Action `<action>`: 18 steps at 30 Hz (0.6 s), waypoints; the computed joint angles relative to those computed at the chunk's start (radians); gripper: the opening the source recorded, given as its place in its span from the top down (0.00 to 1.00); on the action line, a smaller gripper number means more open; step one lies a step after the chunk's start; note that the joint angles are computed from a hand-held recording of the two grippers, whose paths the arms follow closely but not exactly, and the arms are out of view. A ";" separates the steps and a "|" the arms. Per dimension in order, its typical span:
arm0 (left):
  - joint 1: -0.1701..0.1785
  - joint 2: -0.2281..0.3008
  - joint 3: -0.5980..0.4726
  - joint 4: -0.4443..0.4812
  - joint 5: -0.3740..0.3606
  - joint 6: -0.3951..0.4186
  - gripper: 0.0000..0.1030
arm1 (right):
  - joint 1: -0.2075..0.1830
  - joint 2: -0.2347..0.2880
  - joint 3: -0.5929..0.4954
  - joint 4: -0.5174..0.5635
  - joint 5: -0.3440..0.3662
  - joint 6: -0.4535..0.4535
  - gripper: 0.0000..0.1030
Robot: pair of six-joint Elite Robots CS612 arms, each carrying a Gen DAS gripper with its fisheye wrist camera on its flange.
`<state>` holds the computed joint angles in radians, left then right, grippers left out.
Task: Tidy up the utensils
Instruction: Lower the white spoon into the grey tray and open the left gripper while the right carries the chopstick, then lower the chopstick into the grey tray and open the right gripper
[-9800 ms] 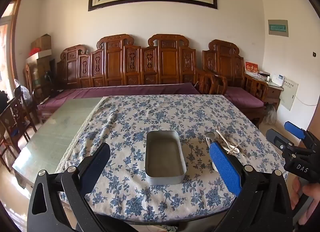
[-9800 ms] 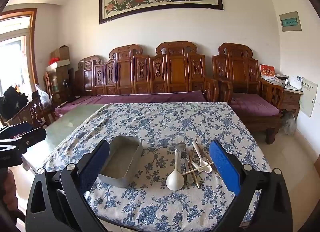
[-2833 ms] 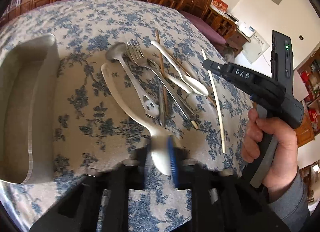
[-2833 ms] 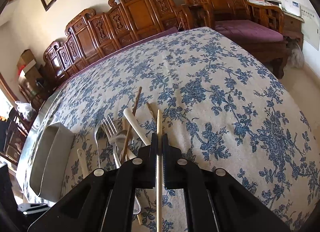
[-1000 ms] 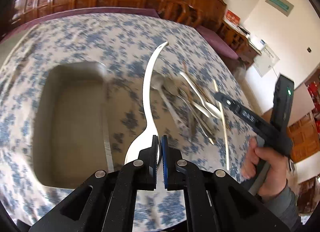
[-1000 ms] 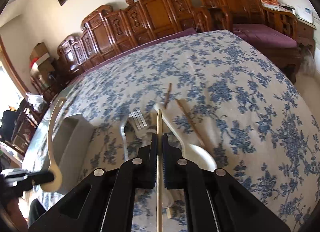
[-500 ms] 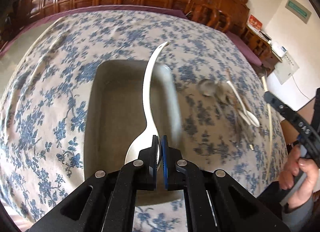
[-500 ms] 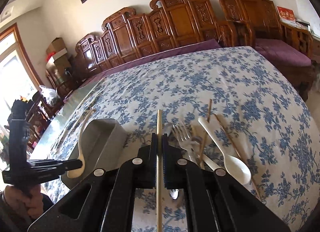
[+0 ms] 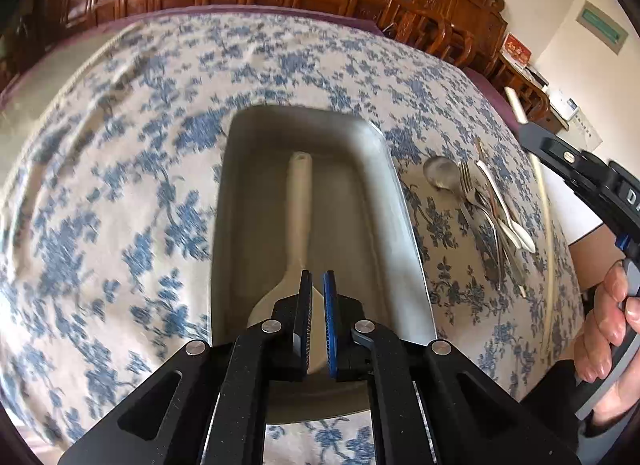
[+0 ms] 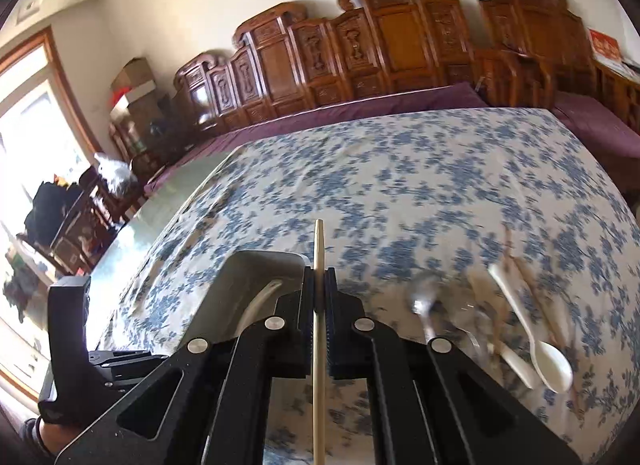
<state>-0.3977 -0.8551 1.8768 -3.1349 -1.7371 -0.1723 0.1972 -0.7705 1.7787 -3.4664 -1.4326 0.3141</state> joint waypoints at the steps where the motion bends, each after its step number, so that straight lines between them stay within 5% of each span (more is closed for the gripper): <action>1: 0.000 -0.002 0.004 -0.014 0.011 0.010 0.97 | 0.007 0.003 -0.012 0.012 -0.002 -0.005 0.94; 18: 0.041 -0.012 0.030 -0.162 0.142 0.026 0.96 | 0.078 0.093 -0.205 0.164 -0.007 0.028 0.94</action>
